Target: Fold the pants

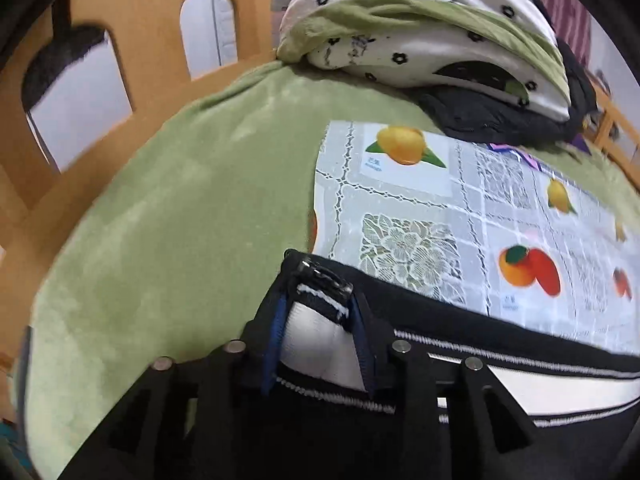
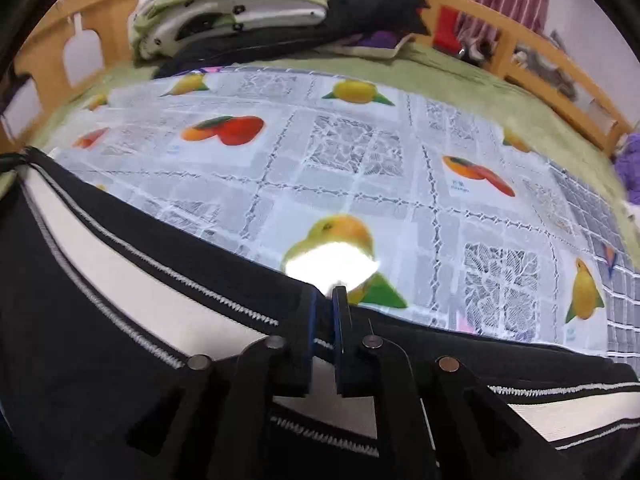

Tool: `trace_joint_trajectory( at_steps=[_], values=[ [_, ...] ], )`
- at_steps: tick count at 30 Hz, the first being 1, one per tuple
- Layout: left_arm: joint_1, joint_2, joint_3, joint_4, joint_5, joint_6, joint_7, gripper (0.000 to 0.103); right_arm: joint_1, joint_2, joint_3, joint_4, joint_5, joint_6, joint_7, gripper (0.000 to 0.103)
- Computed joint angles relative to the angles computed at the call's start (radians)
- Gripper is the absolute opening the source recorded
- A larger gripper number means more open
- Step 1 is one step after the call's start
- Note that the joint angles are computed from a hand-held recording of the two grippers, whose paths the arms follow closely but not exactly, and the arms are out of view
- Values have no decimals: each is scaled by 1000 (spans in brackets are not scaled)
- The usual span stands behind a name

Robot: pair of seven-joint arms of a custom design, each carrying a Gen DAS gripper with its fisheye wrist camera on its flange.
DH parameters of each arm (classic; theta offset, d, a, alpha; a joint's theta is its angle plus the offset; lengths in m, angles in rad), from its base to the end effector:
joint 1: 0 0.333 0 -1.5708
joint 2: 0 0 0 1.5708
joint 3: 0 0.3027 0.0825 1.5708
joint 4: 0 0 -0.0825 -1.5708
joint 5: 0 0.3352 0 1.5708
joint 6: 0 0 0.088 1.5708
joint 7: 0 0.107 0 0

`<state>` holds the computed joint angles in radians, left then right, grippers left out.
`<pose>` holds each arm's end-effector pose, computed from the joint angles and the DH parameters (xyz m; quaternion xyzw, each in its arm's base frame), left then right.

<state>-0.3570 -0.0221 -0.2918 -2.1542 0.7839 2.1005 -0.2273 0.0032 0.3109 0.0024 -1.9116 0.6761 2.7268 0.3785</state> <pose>0.4149 -0.2730 0.4307 -0.8611 0.3870 -0.1255 0.3049 0.6116 -0.0201 0.4005 -0.8493 0.4255 -0.1917 0.2466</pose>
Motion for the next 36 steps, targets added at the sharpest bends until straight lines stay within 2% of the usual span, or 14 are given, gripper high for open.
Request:
trace_joint_trajectory(
  at_steps=[2,4,6,9,11,13,15,19,22,24,26,29,32,36],
  values=[
    [-23,-5,-21,28,-6,-57,1,51,14,-46,-34,-27,-48,-23,76,17],
    [-45,-21,-39,34,17,-70,-8,64,-4,-105,-63,-61,62,-48,30,20],
    [-76,-7,-65,61,56,-82,-30,70,3,-137,-121,-83,139,-46,6,50],
    [-117,60,-79,121,98,-18,-25,74,-48,-112,-151,-72,129,-6,67,55],
    [-135,141,-72,184,85,37,19,75,-41,-13,-209,-23,-89,75,245,43],
    [-163,236,-60,273,21,-41,58,75,-172,68,-153,105,-53,-54,248,36],
    [-170,242,-42,257,-18,-19,47,77,-240,103,-140,188,-29,-123,299,0],
    [-201,177,-43,200,-17,-18,-33,75,-357,76,-101,204,107,-164,243,0],
    [-217,202,-57,210,-20,1,-23,76,-331,75,-123,145,78,-113,150,0],
    [-246,252,-54,267,-6,-79,-10,76,-328,59,-102,84,87,-25,87,0],
    [-262,253,-60,289,-40,-104,-4,76,-306,39,-141,81,24,-63,179,0],
    [-261,182,-69,212,-59,11,-62,76,-348,-58,-148,15,77,-152,180,20],
    [-292,151,-93,185,-43,16,-134,77,-321,-175,-239,-116,197,-185,40,59],
    [-339,132,-121,169,-6,-10,-256,77,-345,-228,-293,-195,297,-188,-21,60]
  ],
)
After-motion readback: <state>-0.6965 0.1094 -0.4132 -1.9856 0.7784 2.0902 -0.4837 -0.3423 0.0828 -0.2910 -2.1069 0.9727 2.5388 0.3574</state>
